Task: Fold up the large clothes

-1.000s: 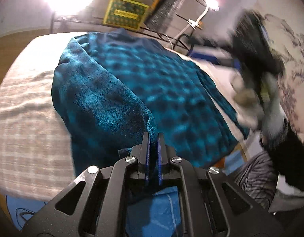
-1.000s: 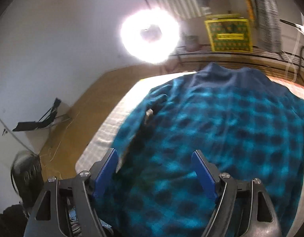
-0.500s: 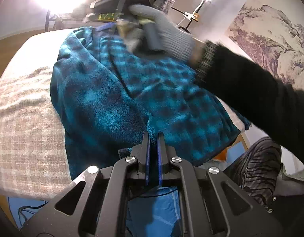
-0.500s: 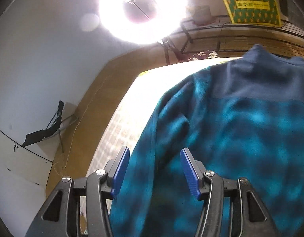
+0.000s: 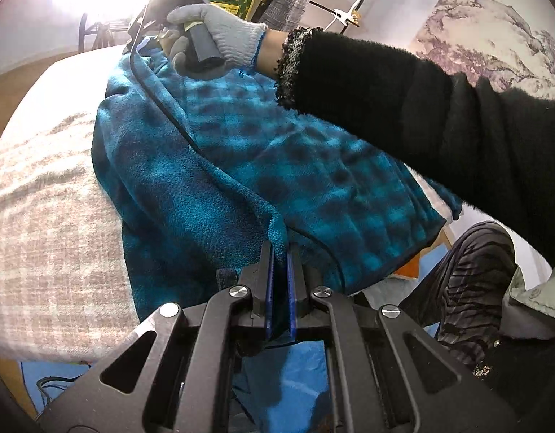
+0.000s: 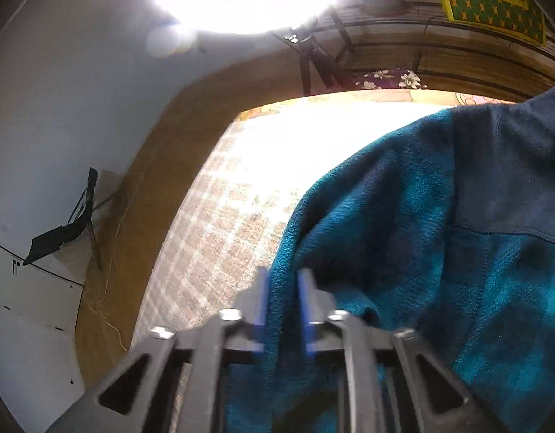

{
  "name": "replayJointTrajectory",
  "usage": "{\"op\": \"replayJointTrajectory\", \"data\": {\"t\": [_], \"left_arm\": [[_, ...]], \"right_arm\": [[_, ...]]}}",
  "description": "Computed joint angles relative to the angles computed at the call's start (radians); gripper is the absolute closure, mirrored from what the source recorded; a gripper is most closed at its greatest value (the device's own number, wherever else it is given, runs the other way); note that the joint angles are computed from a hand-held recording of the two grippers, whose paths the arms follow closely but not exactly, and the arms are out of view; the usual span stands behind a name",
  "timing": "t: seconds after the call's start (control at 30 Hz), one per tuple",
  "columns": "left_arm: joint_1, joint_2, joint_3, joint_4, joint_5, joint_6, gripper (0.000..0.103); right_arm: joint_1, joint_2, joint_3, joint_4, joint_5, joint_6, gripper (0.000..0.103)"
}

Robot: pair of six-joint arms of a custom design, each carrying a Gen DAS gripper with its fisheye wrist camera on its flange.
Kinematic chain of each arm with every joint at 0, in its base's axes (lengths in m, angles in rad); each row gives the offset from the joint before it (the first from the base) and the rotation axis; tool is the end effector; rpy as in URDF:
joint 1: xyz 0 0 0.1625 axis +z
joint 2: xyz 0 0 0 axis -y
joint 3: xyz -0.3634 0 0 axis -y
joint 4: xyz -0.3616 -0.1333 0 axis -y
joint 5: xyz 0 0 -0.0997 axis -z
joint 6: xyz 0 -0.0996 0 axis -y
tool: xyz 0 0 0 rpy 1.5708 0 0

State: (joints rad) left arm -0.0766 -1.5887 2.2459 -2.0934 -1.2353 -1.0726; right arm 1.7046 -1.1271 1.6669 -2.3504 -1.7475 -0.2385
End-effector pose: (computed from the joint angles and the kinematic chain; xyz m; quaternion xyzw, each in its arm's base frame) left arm -0.3776 -0.1376 0.1984 0.2896 0.9402 -0.1490 0.0997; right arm 0.1930 -0.5656 0.2333 0.1727 -0.9738 0.1144 0.0937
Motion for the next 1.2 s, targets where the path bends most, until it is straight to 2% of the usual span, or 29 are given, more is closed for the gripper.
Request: {"op": "replayJointTrajectory", "data": {"t": [0.13,0.23,0.37,0.43,0.5,0.57,0.6,0.63,0.67,0.7,0.77,0.8,0.9,0.93,1.03,1.1,1.2], "left_arm": [[-0.019,0.004,-0.005,0.006,-0.003,0.015,0.099],[-0.034,0.019,-0.007,-0.001,-0.024,0.033,0.099],[-0.044,0.055,-0.013,-0.011,-0.060,0.068,0.099],[-0.046,0.069,-0.014,-0.016,-0.075,0.078,0.099],[-0.048,0.086,-0.024,0.001,-0.079,0.090,0.099],[-0.055,0.098,-0.038,0.028,-0.075,0.098,0.099],[-0.064,0.097,-0.041,0.042,-0.071,0.097,0.099],[-0.074,0.098,-0.043,0.057,-0.062,0.093,0.098],[-0.086,0.091,-0.044,0.077,-0.060,0.079,0.089],[-0.094,0.086,-0.041,0.085,-0.061,0.060,0.069],[-0.129,0.036,-0.020,0.106,-0.048,-0.022,0.050],[-0.151,-0.009,0.001,0.112,-0.039,-0.081,0.049],[-0.187,-0.109,0.043,0.154,-0.016,-0.237,0.049],[-0.197,-0.146,0.057,0.187,-0.001,-0.306,0.049],[-0.213,-0.252,0.100,0.266,0.021,-0.494,0.049],[-0.261,-0.327,0.124,0.304,0.064,-0.609,0.049],[-0.283,-0.345,0.121,0.367,0.085,-0.697,0.049]], "right_arm": [[-0.005,-0.060,0.015,0.007,-0.007,-0.020,0.099],[-0.021,-0.154,0.060,-0.003,-0.025,-0.053,0.099],[-0.106,-0.294,0.136,-0.016,-0.016,-0.078,0.099],[-0.141,-0.312,0.156,-0.016,-0.052,-0.076,0.099],[-0.159,-0.306,0.170,-0.013,-0.127,-0.089,0.098],[-0.160,-0.301,0.178,-0.013,-0.166,-0.096,0.088],[-0.153,-0.300,0.179,-0.007,-0.187,-0.101,0.078],[-0.143,-0.303,0.184,-0.018,-0.209,-0.109,0.060],[-0.132,-0.309,0.192,-0.035,-0.229,-0.122,0.051],[-0.120,-0.318,0.200,-0.051,-0.248,-0.137,0.050],[-0.091,-0.346,0.209,-0.071,-0.270,-0.179,0.050],[-0.084,-0.362,0.215,-0.069,-0.264,-0.192,0.049],[-0.058,-0.434,0.223,0.008,-0.172,-0.234,0.039],[-0.047,-0.454,0.236,0.012,-0.168,-0.259,0.036],[-0.004,-0.459,0.263,0.003,-0.176,-0.313,0.035],[0.023,-0.457,0.273,0.016,-0.187,-0.324,0.035],[0.053,-0.468,0.296,0.005,-0.211,-0.353,0.035]]}}
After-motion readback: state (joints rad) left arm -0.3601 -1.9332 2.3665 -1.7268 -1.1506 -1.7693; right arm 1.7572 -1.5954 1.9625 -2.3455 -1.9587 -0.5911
